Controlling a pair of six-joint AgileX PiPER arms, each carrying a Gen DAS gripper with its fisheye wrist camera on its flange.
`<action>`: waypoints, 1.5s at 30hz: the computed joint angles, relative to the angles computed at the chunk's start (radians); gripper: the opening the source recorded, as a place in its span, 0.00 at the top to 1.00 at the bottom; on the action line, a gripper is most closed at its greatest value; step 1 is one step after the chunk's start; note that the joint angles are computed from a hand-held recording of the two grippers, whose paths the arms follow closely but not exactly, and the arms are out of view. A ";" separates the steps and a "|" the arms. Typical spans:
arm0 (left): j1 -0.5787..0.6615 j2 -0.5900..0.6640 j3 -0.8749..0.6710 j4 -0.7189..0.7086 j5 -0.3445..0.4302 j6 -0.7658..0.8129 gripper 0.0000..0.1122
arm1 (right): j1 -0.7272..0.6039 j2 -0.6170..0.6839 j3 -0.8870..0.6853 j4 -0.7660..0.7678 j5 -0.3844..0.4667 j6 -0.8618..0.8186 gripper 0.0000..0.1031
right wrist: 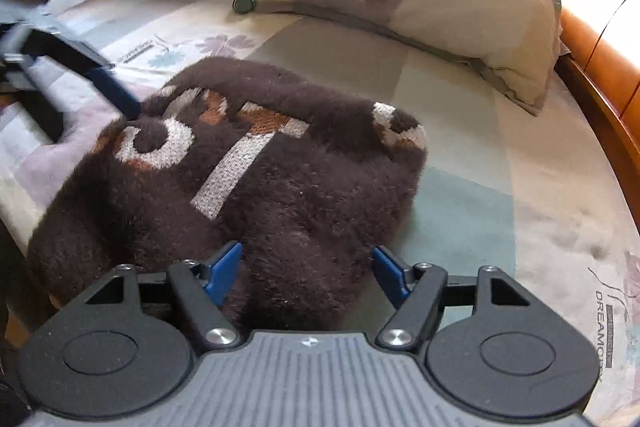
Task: Fold clothes
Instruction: 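Open the right gripper and lay the folded edge on the sweater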
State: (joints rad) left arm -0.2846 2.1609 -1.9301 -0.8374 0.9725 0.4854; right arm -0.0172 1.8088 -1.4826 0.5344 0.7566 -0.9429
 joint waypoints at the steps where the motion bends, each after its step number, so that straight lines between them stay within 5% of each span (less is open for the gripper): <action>1: -0.006 -0.015 0.030 -0.004 -0.005 0.013 0.11 | 0.007 -0.003 0.008 -0.008 -0.015 0.005 0.26; 7: -0.031 -0.058 0.154 0.027 -0.054 -0.007 0.11 | 0.013 -0.034 0.032 -0.020 -0.014 0.042 0.25; 17: -0.065 -0.120 0.104 0.281 -0.070 -0.316 0.11 | -0.032 -0.170 0.116 0.244 0.220 -0.134 0.19; 24: -0.060 -0.148 0.184 0.332 -0.098 -0.410 0.11 | 0.015 -0.138 0.185 0.019 0.086 0.029 0.19; 31: -0.046 -0.190 0.213 0.333 -0.141 -0.420 0.11 | 0.024 -0.327 0.343 0.245 0.059 -0.190 0.12; 36: -0.060 -0.190 0.193 0.365 -0.130 -0.447 0.11 | 0.137 -0.446 0.470 0.140 -0.140 -0.163 0.10; 41: -0.074 -0.161 0.148 0.379 -0.116 -0.458 0.11 | 0.102 -0.465 0.490 0.332 -0.047 -0.273 0.09; 45: -0.084 -0.127 0.095 0.383 -0.099 -0.477 0.11 | 0.203 -0.359 0.488 0.330 -0.138 -0.273 0.08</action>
